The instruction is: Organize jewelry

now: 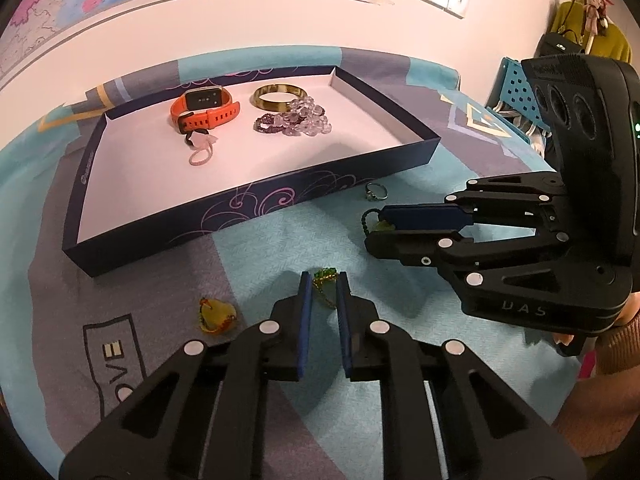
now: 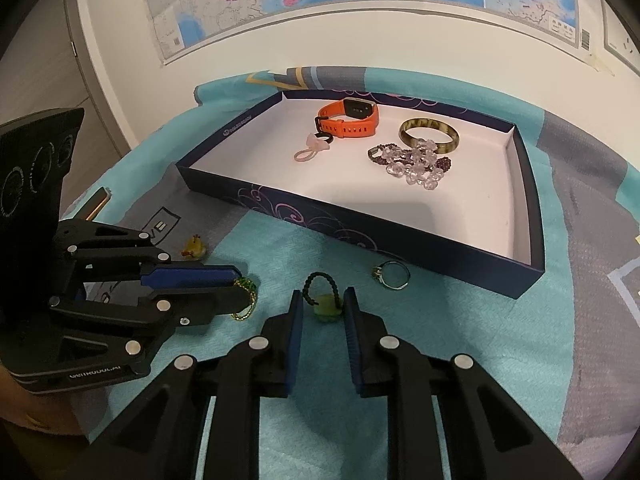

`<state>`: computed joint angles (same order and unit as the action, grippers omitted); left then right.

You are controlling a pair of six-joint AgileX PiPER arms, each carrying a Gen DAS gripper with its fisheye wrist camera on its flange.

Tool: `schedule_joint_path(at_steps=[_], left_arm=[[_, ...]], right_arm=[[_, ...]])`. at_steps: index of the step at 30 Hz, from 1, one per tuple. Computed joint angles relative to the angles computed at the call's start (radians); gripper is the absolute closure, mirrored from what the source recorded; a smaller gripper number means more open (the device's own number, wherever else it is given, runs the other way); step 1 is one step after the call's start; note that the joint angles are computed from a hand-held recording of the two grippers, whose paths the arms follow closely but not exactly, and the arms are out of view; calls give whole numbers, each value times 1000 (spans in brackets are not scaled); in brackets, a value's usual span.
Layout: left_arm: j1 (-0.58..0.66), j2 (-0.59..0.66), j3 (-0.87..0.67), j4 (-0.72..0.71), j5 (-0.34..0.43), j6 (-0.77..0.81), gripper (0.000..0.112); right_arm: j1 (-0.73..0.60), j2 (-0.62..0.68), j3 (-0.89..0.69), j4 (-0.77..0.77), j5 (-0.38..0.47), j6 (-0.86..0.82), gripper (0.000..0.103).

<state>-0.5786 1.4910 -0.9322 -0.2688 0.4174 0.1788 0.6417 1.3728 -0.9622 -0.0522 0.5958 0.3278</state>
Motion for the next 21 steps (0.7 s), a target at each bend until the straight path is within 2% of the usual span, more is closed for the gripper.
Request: schedule_joint_path(at_steps=[3, 21], left_arm=[[17, -7, 3, -75, 12, 65, 102], [44, -75, 4, -110, 20, 93, 102]], right_arm=[[-19, -14, 11, 52, -13, -41, 85], [-43, -64, 35, 106, -39, -77, 85]])
